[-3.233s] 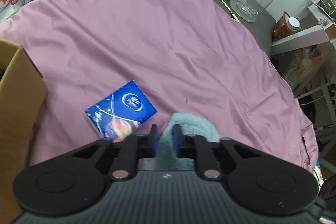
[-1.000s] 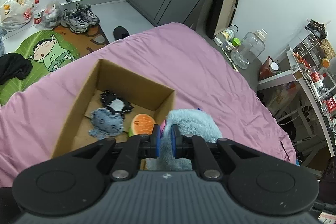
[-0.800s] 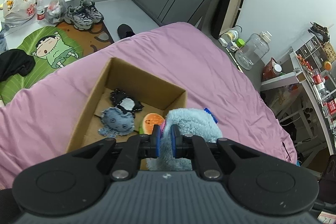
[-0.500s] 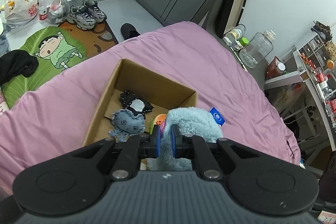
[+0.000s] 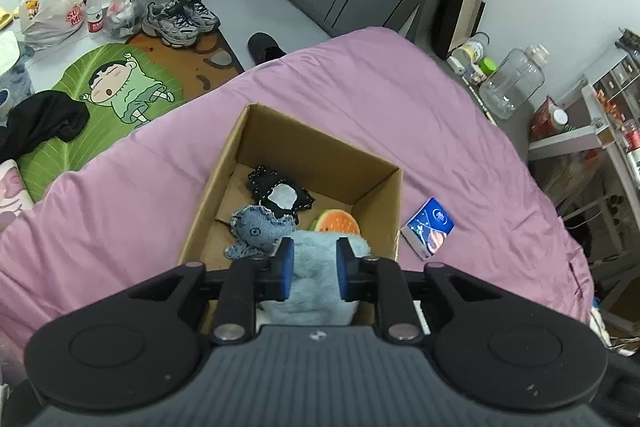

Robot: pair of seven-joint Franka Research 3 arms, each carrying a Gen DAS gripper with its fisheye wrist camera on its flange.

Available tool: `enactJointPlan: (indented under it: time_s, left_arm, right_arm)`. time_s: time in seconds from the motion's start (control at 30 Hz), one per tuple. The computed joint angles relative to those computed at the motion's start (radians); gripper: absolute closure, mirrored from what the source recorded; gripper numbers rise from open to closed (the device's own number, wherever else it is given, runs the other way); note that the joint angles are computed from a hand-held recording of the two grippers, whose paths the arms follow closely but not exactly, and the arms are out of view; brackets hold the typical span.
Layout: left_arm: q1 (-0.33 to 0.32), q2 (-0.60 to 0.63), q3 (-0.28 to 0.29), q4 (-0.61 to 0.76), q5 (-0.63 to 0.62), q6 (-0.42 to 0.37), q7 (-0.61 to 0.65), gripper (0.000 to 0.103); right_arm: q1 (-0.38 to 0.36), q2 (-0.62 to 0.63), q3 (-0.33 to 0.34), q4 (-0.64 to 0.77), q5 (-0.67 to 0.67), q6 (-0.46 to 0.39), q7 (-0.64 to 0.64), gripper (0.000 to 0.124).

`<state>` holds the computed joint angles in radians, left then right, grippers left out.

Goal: Organize soft objects
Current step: 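Open the right tool to drop the grey plush into the box, then grasp the clear bag with the right tool while the left tool grasps the blue tissue pack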

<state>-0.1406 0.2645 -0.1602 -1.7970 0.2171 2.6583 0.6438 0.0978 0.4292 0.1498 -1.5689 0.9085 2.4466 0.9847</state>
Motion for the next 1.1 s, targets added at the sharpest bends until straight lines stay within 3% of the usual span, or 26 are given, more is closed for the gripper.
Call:
enactJointPlan:
  time_s: [0.33,0.67,1.1]
  left_arm:
    - [-0.043,0.048,0.004,0.090,0.065,-0.041,-0.007,0.054]
    - [-0.089,0.111,0.015,0.202,0.120,-0.100,-0.052,0.052]
    - [-0.152,0.229,0.019,0.389,0.156,-0.236,-0.063,0.052]
  right_arm:
    - [-0.036,0.015,-0.039,0.031,-0.052,-0.014,0.096,0.067]
    - [-0.038,0.075,-0.069,0.082,-0.195,-0.042,0.195,0.067]
    - [-0.049,0.222,-0.068,0.225,-0.312,-0.166,0.299,0.062]
